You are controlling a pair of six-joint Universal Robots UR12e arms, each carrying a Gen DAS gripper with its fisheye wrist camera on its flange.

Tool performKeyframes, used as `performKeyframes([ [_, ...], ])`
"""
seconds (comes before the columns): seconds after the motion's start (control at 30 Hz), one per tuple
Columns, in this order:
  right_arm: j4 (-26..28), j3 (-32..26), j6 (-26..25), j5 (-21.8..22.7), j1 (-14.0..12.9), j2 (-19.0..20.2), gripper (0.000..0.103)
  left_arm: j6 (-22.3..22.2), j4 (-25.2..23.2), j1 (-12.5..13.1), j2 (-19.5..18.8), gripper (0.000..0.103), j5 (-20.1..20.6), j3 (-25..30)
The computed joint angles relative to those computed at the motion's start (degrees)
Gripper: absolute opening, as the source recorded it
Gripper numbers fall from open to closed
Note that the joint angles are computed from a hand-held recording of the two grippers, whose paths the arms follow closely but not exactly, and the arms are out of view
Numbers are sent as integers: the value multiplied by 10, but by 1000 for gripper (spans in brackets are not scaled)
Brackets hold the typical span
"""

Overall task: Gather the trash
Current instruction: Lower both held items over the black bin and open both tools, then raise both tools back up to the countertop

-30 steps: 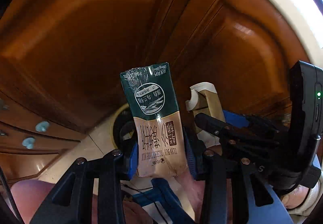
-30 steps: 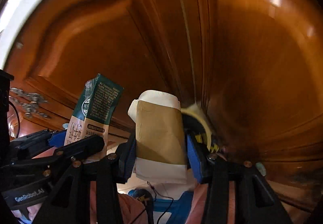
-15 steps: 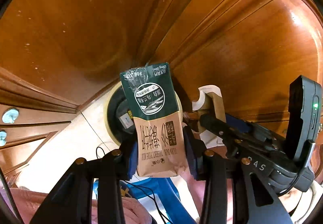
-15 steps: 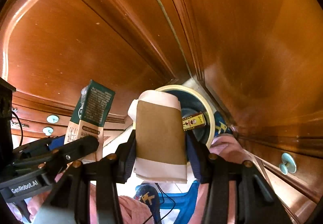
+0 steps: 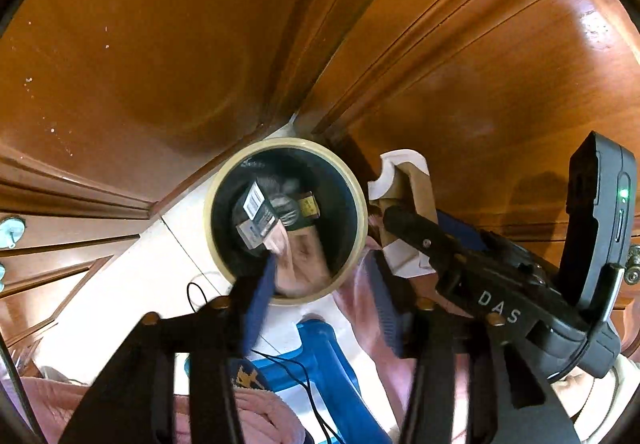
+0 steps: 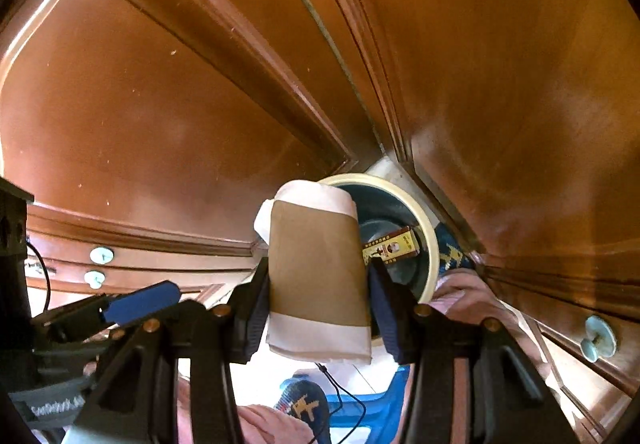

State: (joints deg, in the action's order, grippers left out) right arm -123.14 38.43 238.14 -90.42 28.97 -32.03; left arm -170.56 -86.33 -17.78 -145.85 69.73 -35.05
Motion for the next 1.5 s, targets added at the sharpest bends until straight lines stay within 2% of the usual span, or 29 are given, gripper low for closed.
performKeyframes([
  [0.03, 5, -3, 1, 0, 0, 1, 51, 0, 4, 0, 2, 66, 3, -3],
  [0.07, 8, -4, 1, 0, 0, 2, 52, -2, 9, 0, 3, 68, 4, -6],
  [0.33, 23, -19, -2, -6, 0, 14, 65, -25, 32, 1, 9, 73, 13, -15],
  [0.5, 26, -18, -3, -10, 1, 13, 65, -29, 42, 0, 11, 74, 21, -19],
  [0.73, 31, -16, -13, -22, 3, 7, 69, -33, 65, 2, 19, 89, 26, -35],
  [0.9, 42, -27, -33, -28, 7, 6, 70, -48, 87, 5, 29, 90, 26, -51],
  [0.97, 44, -30, -40, -26, 8, 3, 70, -51, 108, 7, 39, 92, 23, -65],
  [1.03, 40, -31, -48, -33, 11, 0, 70, -52, 153, 8, 58, 93, 25, -92],
  [1.17, 28, -39, -80, -70, 19, -7, 71, -47, 212, 15, 91, 93, 17, -136],
  [1.33, 18, -74, -149, -133, 33, -6, 71, -44, 276, 25, 134, 98, -3, -180],
  [1.4, 2, -81, -170, -154, 38, -10, 71, -42, 297, 29, 147, 98, -12, -186],
  [1.5, -20, -97, -189, -169, 42, -14, 71, -40, 300, 33, 154, 98, -28, -168],
])
